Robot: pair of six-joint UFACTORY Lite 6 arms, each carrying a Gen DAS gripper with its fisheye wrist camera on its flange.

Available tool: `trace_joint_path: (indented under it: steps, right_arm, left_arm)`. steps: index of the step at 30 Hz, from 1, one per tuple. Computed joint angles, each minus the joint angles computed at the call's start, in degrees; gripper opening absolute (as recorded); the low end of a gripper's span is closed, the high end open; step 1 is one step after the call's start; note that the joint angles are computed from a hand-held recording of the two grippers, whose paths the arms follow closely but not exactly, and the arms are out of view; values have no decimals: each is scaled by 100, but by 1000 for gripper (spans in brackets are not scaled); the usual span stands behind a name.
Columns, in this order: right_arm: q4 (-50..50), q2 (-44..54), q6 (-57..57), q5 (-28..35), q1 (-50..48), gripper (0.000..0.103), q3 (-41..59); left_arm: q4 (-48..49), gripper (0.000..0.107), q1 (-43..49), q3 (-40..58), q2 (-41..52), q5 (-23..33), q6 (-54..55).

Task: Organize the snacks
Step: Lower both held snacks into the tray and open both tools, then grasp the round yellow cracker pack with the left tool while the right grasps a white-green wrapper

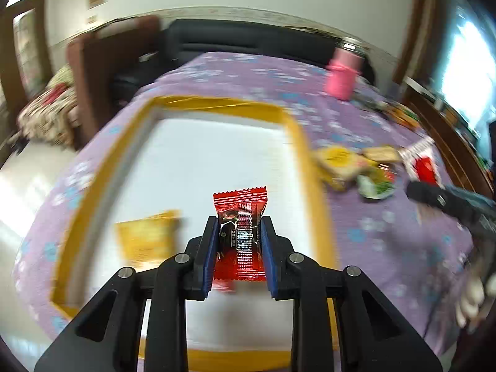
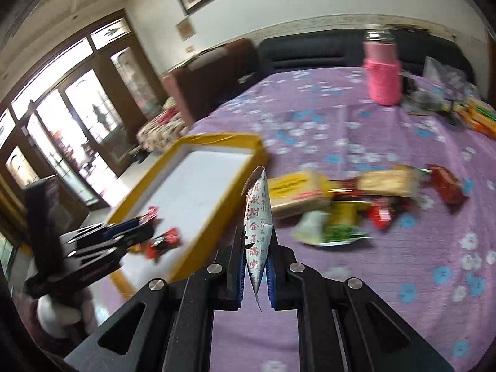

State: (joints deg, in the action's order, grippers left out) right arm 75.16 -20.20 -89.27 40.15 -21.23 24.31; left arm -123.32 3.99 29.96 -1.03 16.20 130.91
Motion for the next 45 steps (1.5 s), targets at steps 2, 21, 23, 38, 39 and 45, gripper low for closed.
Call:
trace_joint_path:
  steps: [2,21,23,38,39,45]
  right_arm:
    - [173,72,376,-355,1033,11,31]
    - [1730,343,-296,-1476,2799,39,3]
    - [1124,81,-148,-1043,1685,40,-113]
    - [2509,2917,-1940,-1145,-74,55,1329]
    - [2566,2980,-1981,-1171,-34,58,1383]
    - [2628,3327,-2415,-1404,-80,37,1608]
  left_arm:
    - [59,24,450,110,258,91,116]
    - [1135,49,982,37,-111,430,-838]
    - [1237,56,667,-10,-304,483,-995]
    - [6175,56,-2550,4242,3133,-750,-6963]
    - [6725,56,-2545,4813,3606,-560,-7563]
    - [10319,57,-2800,6753,5187,-17,-10989]
